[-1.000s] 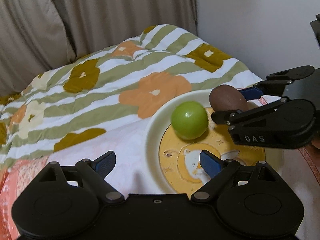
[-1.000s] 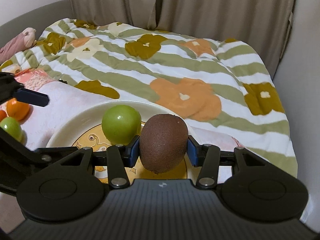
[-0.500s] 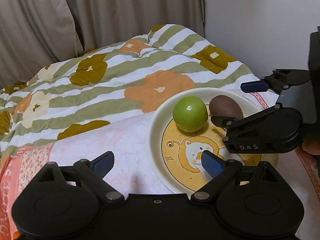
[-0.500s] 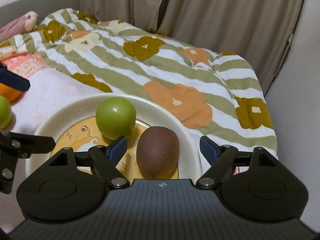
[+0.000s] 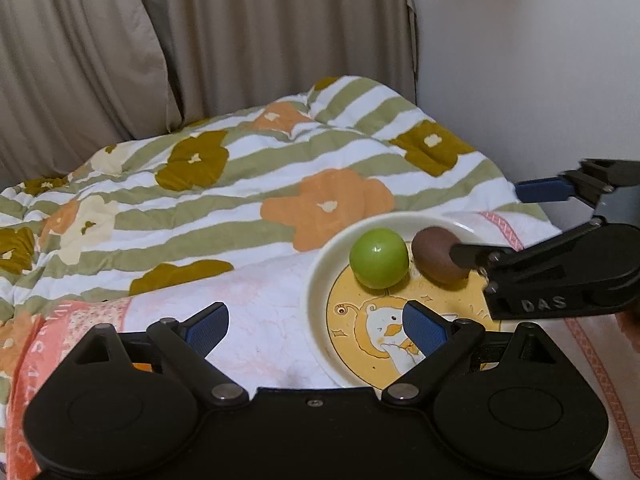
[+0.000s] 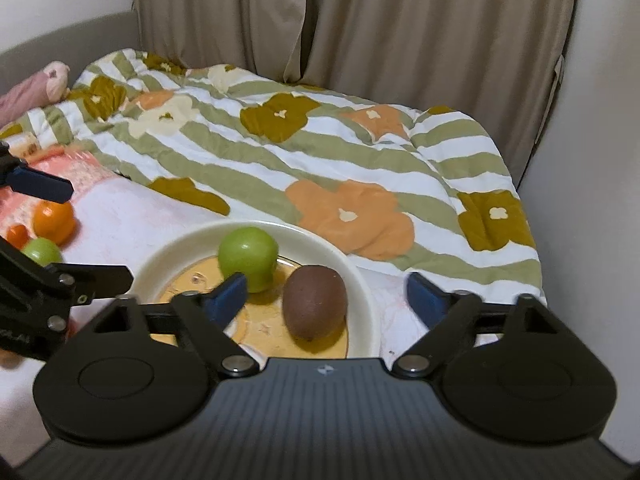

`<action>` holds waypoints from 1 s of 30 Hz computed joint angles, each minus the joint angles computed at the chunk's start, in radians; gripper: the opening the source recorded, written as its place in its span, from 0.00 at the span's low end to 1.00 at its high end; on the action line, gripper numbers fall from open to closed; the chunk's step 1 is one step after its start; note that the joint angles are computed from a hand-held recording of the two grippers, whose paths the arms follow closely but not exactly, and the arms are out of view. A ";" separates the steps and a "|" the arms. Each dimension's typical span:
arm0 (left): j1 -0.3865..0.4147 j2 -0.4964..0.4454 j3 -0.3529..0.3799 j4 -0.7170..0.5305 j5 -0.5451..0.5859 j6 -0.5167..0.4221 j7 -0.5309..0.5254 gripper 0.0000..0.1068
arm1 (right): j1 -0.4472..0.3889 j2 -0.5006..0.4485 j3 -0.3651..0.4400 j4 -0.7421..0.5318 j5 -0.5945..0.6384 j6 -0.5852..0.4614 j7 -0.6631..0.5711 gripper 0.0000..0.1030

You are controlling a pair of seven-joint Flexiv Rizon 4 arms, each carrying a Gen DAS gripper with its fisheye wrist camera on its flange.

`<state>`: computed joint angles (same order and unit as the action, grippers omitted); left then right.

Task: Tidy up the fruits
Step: 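Open both tools to release the apple and kiwi into the bowl, then grasp the orange with the left tool while the right tool grasps the yellow apple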

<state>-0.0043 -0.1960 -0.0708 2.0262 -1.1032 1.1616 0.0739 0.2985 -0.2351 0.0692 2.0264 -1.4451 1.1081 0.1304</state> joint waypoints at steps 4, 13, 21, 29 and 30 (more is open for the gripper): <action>0.009 0.050 0.017 0.022 -0.043 -0.040 0.030 0.93 | 0.020 0.059 0.030 0.024 0.033 -0.066 0.027 1.00; 0.031 0.169 0.111 0.087 -0.077 -0.172 0.104 0.96 | 0.136 0.148 0.137 0.016 0.248 -0.348 0.024 1.00; 0.104 0.231 0.198 0.115 -0.105 -0.342 0.232 0.96 | 0.283 0.140 0.208 -0.070 0.354 -0.592 0.086 1.00; 0.216 0.212 0.251 0.085 -0.069 -0.500 0.269 0.96 | 0.410 0.067 0.216 -0.176 0.385 -0.674 0.194 1.00; 0.230 0.203 0.253 0.080 -0.073 -0.508 0.281 0.96 | 0.424 0.054 0.212 -0.189 0.383 -0.673 0.212 1.00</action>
